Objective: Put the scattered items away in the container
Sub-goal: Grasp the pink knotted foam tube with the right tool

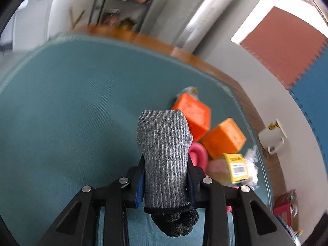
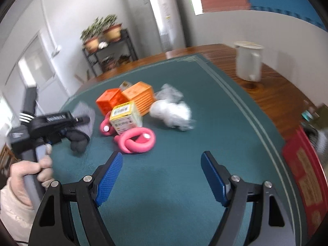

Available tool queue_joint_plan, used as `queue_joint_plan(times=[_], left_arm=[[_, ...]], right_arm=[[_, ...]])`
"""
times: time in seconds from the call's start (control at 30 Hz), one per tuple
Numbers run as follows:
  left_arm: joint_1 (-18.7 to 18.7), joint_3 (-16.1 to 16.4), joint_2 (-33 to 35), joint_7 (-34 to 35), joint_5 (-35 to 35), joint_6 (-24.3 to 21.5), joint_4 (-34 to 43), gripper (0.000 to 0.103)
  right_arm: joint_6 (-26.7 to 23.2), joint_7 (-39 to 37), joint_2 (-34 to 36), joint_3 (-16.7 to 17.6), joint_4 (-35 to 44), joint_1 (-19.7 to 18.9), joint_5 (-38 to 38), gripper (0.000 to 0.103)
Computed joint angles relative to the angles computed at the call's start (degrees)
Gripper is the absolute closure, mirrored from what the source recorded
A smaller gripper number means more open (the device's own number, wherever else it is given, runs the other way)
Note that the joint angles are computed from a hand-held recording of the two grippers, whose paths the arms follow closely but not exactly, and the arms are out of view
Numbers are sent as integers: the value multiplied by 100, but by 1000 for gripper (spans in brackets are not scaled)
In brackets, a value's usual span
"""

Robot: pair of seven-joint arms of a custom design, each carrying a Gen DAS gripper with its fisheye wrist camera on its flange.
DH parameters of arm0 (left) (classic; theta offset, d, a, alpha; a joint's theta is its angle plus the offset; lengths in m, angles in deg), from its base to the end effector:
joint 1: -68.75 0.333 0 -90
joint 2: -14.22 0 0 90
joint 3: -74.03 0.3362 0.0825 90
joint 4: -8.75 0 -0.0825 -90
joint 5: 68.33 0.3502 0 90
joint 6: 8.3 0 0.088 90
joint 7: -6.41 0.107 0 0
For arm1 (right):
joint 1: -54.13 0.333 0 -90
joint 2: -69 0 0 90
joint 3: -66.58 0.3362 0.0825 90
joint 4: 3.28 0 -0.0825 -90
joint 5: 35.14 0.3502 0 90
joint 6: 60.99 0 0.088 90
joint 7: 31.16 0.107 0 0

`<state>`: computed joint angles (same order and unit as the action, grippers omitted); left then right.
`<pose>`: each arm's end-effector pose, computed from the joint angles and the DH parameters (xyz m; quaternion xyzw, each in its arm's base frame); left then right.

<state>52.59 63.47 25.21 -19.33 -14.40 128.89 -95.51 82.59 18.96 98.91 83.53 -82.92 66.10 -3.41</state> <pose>0.5600 -0.2652 0.5108 -0.8791 0.2704 -0.3123 0.2377 0.6618 0.2996 0.5147 -0.8432 0.3596 -0.0388 0.3977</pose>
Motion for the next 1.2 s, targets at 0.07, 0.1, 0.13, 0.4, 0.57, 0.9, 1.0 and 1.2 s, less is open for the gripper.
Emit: queue_joint_plan(times=[0.07,0.1,0.13,0.4,0.57,0.9,1.0,1.2], left_arm=[[-83,-26,-13,63,142,-163,93,69],[-100,-33,-12,82,178,-184,127,69],[-118,-39,-11,103,214,-203,162,69],[-46,-50,-9,293,-33,-4,139,69],[15,-10,10,367,-66,157,56,69],[-4,-7,92,612,-132,187,149,69],[-38,-12,114,649,-93,173,200,69],[-125,-24,230,807,-46,168,378,69]], right_arm=[[-334,245,296,-100,465,194,-313,21],[-515,339,443,-111,693,252,-420,21],[-619,384,546,-112,846,289,-493,21],[-522,437,998,-182,1348,743,-1239,21],[-582,601,1219,-207,1546,838,-1520,21],[13,339,751,105,683,427,-1012,36],[386,202,444,222,222,219,-703,36],[910,72,6,322,-317,-112,-108,36]])
